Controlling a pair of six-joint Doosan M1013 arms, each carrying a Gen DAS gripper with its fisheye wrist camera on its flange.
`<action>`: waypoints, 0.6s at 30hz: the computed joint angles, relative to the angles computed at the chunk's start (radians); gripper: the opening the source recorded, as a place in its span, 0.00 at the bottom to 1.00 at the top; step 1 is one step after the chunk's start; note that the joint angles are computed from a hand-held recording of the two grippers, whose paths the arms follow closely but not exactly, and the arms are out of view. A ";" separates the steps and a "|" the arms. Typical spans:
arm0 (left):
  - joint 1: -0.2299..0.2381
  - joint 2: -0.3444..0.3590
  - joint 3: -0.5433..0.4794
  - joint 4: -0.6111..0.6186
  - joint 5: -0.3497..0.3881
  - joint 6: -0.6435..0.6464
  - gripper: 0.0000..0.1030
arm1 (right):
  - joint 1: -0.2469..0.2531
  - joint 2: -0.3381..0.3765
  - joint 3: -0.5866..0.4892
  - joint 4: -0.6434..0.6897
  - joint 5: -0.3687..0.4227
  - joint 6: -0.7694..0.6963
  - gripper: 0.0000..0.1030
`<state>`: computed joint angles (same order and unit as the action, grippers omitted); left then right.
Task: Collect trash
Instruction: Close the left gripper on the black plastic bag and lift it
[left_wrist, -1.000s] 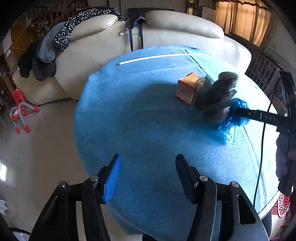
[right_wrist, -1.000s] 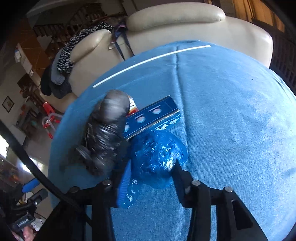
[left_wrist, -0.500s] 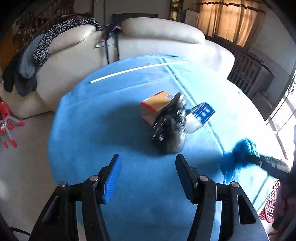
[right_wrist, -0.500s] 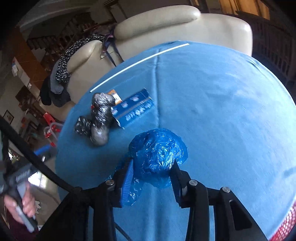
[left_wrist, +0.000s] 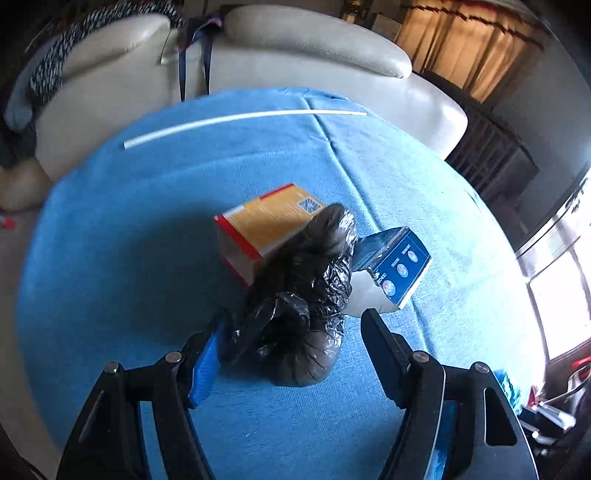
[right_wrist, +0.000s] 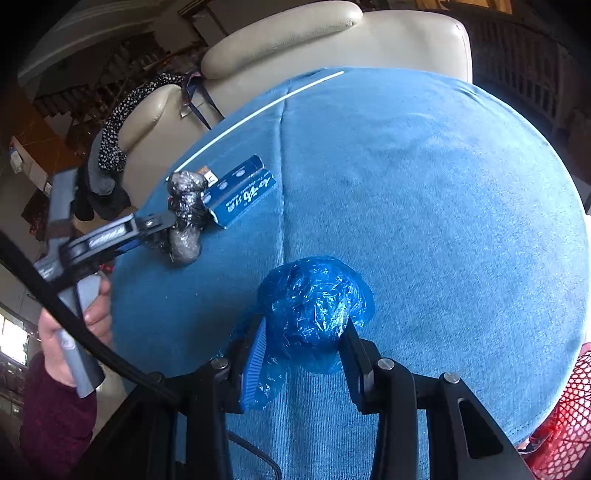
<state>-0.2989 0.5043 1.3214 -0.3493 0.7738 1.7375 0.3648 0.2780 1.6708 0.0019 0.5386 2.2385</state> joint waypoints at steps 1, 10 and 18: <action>0.002 0.001 0.004 -0.009 -0.003 -0.003 0.57 | 0.003 0.002 -0.003 -0.012 0.007 0.006 0.40; 0.022 -0.047 0.081 -0.110 -0.026 0.129 0.14 | 0.006 0.009 -0.007 -0.035 0.010 0.022 0.40; 0.035 -0.131 0.177 -0.153 0.012 0.202 0.13 | 0.011 0.001 -0.006 -0.061 0.014 0.033 0.40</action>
